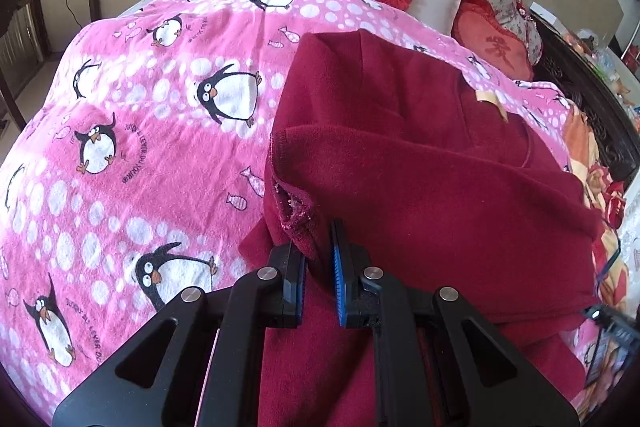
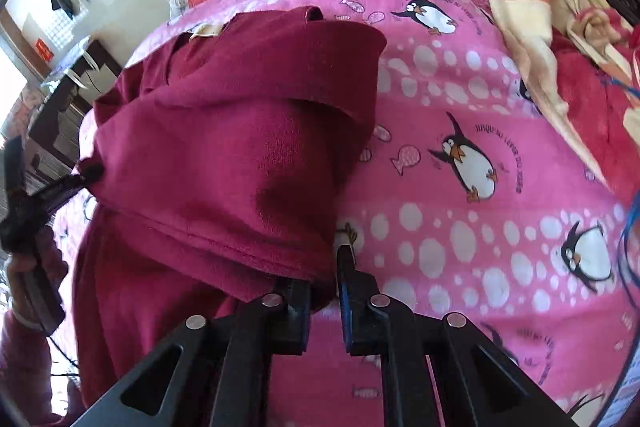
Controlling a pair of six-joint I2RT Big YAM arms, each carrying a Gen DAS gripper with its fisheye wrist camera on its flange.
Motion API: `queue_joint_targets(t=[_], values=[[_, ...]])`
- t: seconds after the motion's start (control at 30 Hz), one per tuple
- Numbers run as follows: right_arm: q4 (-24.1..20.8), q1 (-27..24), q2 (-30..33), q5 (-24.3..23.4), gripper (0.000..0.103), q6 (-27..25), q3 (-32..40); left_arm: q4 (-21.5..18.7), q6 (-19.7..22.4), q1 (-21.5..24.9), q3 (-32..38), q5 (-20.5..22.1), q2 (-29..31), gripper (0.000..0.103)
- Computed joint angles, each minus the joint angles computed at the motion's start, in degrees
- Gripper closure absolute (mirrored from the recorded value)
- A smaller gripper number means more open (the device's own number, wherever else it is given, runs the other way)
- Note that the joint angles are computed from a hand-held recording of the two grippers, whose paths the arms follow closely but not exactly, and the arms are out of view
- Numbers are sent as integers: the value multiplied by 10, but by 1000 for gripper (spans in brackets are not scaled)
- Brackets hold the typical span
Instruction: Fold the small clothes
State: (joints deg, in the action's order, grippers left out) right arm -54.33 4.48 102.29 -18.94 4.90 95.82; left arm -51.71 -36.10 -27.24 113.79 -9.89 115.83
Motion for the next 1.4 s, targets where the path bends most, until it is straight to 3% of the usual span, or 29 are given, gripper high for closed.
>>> queue_joint_targets(t=[0.07,0.13,0.27,0.3,0.4,0.43,0.5,0.57,0.6,0.67,0.8,0.83,0.87,0.97,1.0,1.1,1.17,1.27,1.37,1.4], values=[[13,-13,-13,-29,61,17,2,5,6,2,-11,0,-11,85],[34,-23,-22,-46,51,27,8,10,8,3,-23,-15,-23,75],[11,-20,26,-46,49,37,81,21,-15,5,-42,-42,-44,75],[5,-21,35,-64,49,44,91,27,-20,5,-51,-45,-51,75],[-40,-39,54,-181,50,44,115,42,-20,8,-70,-57,-68,66],[-48,-43,53,-195,49,35,116,46,-16,8,-70,-58,-70,65],[-29,-52,41,-200,50,40,101,48,-5,7,-63,-56,-67,65],[17,-65,31,-225,48,86,79,50,5,3,-53,-51,-59,65],[42,-66,30,-215,46,118,71,52,11,0,-45,-47,-53,65],[37,-59,48,-142,41,136,94,48,18,-6,-28,-41,-39,65],[8,-40,117,-144,41,109,167,18,35,-20,20,-27,2,65],[-7,-33,133,-122,49,90,191,3,39,-22,36,-23,14,65],[2,-27,139,-89,72,85,202,-13,41,-23,51,-20,26,65],[64,-28,129,-61,90,119,192,-22,42,-25,65,-17,40,65],[70,-26,132,-45,90,119,198,-27,41,-26,72,-15,47,65],[22,-8,159,27,90,73,238,-40,38,-27,93,-16,67,65],[18,-2,168,50,90,59,241,-46,40,-27,98,-16,70,65],[14,-17,152,25,85,84,229,-34,38,-23,71,3,46,65],[48,-35,86,-15,61,109,154,-14,40,-18,12,23,1,63],[54,-39,64,-28,57,106,130,-9,44,-17,-13,25,-17,56]])
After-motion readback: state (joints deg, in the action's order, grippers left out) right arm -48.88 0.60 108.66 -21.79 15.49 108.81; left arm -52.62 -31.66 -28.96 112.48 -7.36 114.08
